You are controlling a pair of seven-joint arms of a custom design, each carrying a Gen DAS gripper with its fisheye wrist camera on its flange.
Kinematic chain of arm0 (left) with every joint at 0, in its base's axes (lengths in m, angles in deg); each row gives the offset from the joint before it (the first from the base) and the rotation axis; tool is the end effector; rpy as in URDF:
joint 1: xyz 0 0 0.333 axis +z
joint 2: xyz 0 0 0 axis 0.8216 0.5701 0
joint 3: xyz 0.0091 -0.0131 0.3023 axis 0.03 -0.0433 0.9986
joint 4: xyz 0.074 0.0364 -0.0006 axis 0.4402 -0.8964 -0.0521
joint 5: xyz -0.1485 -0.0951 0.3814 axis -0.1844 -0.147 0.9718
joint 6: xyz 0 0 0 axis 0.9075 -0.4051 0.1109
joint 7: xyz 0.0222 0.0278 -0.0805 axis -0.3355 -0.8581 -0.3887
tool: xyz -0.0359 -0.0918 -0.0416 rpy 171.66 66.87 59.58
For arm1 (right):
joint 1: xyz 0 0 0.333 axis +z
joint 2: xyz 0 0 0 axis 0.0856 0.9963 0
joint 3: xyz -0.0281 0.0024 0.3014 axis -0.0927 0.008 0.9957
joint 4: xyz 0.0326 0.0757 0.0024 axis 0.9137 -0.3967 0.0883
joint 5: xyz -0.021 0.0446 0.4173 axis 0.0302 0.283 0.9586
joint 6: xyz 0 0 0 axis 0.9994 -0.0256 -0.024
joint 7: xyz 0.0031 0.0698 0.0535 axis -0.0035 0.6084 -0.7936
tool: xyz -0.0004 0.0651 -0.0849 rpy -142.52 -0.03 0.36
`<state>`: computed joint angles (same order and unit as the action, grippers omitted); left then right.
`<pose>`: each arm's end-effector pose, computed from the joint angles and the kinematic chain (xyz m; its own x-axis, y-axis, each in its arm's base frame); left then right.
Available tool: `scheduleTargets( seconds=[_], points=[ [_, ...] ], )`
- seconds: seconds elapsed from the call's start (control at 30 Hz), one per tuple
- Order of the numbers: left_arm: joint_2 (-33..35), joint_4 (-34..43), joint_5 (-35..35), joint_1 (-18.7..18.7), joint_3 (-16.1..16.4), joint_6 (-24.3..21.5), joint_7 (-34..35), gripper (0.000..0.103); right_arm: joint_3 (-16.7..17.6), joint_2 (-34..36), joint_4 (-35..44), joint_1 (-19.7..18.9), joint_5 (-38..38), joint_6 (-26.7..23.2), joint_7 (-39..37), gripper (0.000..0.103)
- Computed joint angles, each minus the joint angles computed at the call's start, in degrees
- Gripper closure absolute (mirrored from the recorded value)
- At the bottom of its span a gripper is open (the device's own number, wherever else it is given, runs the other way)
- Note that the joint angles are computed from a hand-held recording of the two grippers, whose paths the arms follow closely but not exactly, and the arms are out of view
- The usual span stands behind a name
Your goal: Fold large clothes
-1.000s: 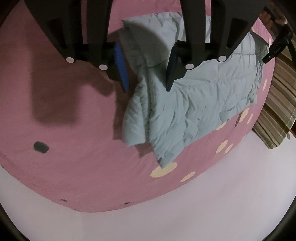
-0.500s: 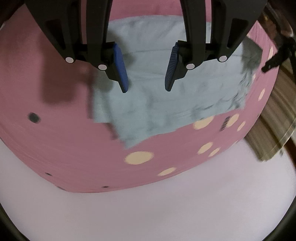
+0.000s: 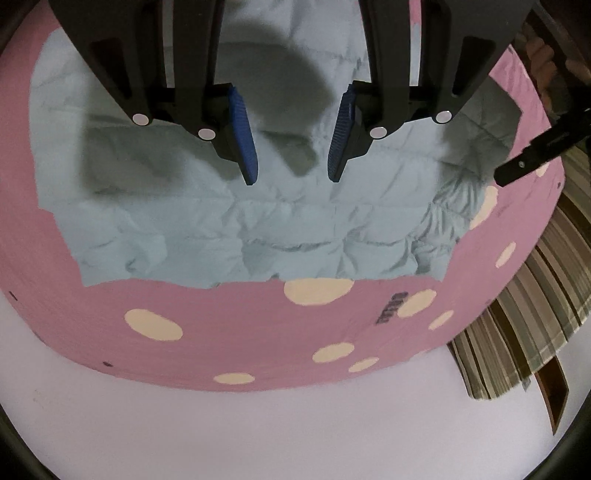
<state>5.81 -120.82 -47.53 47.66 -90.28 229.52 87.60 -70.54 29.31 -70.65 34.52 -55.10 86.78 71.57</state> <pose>0.6423 -0.1819 0.4767 -0.1465 -0.9719 0.1844 -0.8379 0.0228 -0.5453 0.6375 0.3749 0.4459 -0.2629 -0.9488 -0.1749 -0.7450 0.3148 -0.5881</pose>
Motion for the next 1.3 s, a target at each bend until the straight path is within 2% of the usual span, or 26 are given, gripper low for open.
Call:
scheduleTargets(
  seconds=[0.13, 0.57, 0.73, 0.83, 0.93, 1.07, 1.17, 1.3],
  points=[
    [1.4, 1.2, 0.0, 0.0, 0.1, -0.7, 0.0, 0.022, 0.9, 4.8, 4.5, -0.6, 3.9, -4.0, -3.6, 0.063],
    [8.1, 8.2, 0.3, -0.5, 0.3, -5.7, 0.4, 0.022, -0.3, 6.6, 5.8, 0.4, 5.2, -5.0, -4.9, 0.063],
    [10.8, 10.7, -4.1, 0.8, -0.6, -8.0, 2.5, 0.022, -0.4, 7.0, 6.0, 0.6, 5.0, -4.9, -4.7, 0.063],
    [12.3, 12.0, -9.3, 2.4, -1.9, -9.3, 5.3, 0.038, -0.5, 7.0, 6.0, 0.7, 4.9, -4.9, -4.6, 0.063],
    [12.3, 12.1, -10.0, 2.1, -2.2, -9.2, 7.5, 0.059, -0.6, 7.0, 6.1, 0.8, 4.8, -4.9, -4.4, 0.063],
    [11.5, 11.7, -9.6, 1.2, -1.9, -8.5, 8.2, 0.079, -0.6, 6.9, 6.0, 0.8, 4.8, -4.9, -4.3, 0.063],
    [10.4, 11.0, -9.7, 0.9, -1.8, -7.8, 8.5, 0.087, -0.6, 7.1, 6.2, 0.8, 4.7, -5.1, -4.4, 0.063],
    [9.0, 10.0, -9.8, 0.6, -1.7, -6.8, 8.8, 0.09, -0.6, 7.1, 6.2, 0.8, 4.6, -5.3, -4.4, 0.062]
  ],
)
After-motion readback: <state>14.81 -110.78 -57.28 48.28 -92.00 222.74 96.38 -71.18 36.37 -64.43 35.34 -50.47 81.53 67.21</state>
